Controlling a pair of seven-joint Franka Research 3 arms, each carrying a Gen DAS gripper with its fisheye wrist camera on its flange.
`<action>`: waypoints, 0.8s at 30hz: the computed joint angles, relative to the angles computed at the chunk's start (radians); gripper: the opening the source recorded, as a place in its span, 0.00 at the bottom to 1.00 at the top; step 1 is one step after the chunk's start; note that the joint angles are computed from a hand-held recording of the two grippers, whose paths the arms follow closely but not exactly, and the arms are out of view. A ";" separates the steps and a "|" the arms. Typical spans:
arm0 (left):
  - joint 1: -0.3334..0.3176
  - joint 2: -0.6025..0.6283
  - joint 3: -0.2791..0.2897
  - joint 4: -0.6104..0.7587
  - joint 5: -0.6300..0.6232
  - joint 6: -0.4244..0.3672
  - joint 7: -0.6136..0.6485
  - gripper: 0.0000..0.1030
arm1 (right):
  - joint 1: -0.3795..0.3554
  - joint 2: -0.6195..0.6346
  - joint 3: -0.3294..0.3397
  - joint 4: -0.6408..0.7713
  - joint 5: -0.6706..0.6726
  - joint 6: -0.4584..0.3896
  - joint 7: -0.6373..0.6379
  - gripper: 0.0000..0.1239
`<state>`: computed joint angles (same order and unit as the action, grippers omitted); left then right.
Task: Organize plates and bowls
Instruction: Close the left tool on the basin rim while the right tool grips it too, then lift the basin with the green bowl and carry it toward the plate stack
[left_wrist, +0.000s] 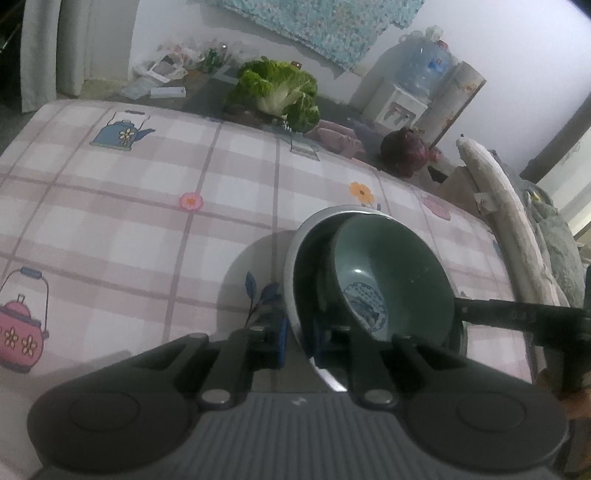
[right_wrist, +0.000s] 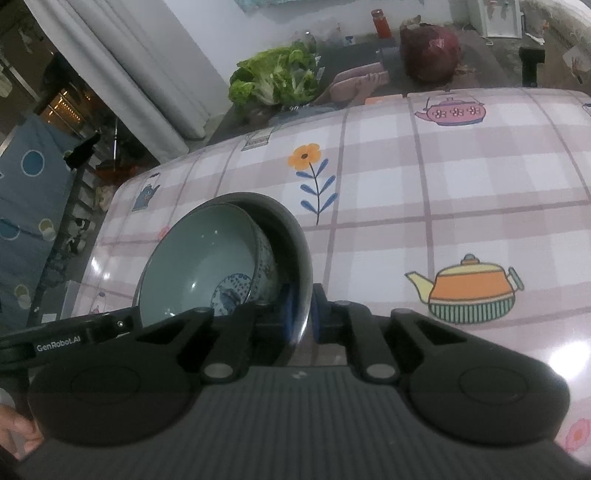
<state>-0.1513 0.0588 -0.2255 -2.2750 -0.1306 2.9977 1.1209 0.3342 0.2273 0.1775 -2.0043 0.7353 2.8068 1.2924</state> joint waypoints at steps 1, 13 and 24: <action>0.002 -0.009 -0.006 -0.008 -0.021 -0.004 0.016 0.13 | 0.000 -0.007 0.001 -0.008 0.002 -0.003 -0.002 0.07; -0.036 -0.058 0.021 -0.060 -0.010 -0.014 0.026 0.15 | 0.012 -0.077 -0.003 -0.089 0.112 -0.021 -0.090 0.08; -0.030 -0.017 0.024 -0.068 0.111 0.071 -0.084 0.14 | 0.000 -0.028 0.015 -0.058 0.261 -0.019 -0.165 0.07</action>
